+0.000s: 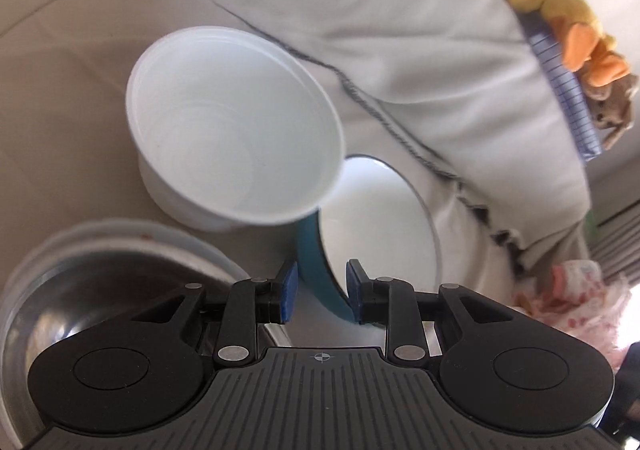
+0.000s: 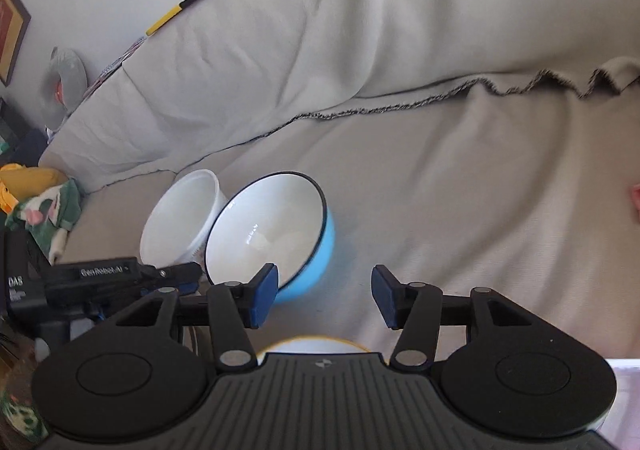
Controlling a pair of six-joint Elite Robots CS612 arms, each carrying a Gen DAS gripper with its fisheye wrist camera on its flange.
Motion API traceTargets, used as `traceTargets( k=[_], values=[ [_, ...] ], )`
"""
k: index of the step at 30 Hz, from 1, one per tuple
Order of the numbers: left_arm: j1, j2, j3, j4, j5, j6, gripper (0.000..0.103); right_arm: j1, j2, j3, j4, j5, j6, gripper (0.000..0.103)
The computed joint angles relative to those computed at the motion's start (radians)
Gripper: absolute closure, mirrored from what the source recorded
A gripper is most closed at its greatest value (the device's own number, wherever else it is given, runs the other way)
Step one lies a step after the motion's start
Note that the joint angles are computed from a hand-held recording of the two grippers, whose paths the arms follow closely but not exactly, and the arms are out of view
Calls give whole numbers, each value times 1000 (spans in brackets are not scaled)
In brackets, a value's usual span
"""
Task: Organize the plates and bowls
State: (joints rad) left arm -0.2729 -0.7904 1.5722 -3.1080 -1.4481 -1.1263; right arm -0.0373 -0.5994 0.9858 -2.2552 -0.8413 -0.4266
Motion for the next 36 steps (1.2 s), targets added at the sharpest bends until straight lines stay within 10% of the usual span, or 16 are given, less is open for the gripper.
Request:
traceTargets(
  k=[9, 11, 22, 27, 36],
  values=[
    [14, 65, -128, 142, -4, 139, 63, 85, 196, -338, 246, -114, 69, 51],
    [15, 76, -154, 174, -14, 163, 58, 88, 227, -392, 323, -112, 57, 67],
    [15, 153, -298, 221, -237, 231, 32, 23, 144, -236, 122, -116, 24, 75],
    [0, 186, -392, 334, -163, 335, 32, 1, 198, -323, 251, -47, 80, 75],
    [16, 228, -468, 429, -240, 412, 33, 2, 275, -446, 437, 5, 103, 75]
  ],
)
